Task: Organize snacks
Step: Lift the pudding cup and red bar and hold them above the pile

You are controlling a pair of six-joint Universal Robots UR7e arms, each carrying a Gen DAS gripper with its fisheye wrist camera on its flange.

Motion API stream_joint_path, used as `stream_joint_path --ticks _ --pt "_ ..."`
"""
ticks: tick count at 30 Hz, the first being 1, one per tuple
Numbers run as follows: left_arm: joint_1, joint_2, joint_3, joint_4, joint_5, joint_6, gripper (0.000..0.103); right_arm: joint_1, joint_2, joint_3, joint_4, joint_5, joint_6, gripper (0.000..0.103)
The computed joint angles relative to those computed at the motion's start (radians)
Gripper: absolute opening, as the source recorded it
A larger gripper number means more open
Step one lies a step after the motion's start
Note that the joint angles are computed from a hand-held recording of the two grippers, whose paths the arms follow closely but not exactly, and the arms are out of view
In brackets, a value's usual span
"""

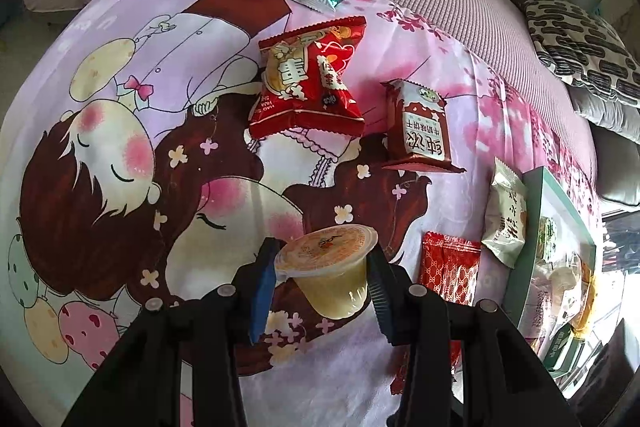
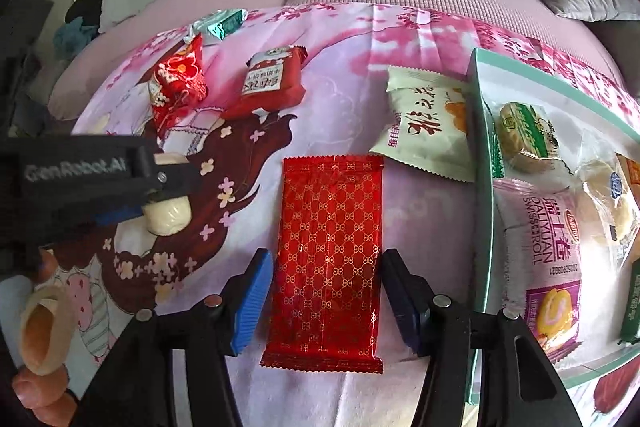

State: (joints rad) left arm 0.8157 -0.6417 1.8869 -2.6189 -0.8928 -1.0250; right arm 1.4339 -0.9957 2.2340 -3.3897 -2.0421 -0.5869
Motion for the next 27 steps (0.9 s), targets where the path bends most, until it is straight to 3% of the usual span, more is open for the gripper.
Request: stream_joint_path --ticks 13,21,24,27 --pt "0.009 -0.002 -0.005 0.034 0.002 -0.016 0.045 0.043 0.097 -0.006 -0.153 -0.113 -0.098 0.072" --pt "0.012 -0.001 -0.006 0.033 -0.002 -0.016 0.045 0.04 0.096 -0.008 -0.143 -0.097 -0.066 0.076" --pt "0.011 0.001 -0.01 0.037 -0.001 -0.02 0.045 0.042 0.103 -0.009 -0.166 -0.099 -0.073 0.073" --pt "0.012 0.002 -0.009 0.035 -0.001 -0.02 0.045 0.043 0.107 -0.008 -0.2 -0.099 -0.088 0.058"
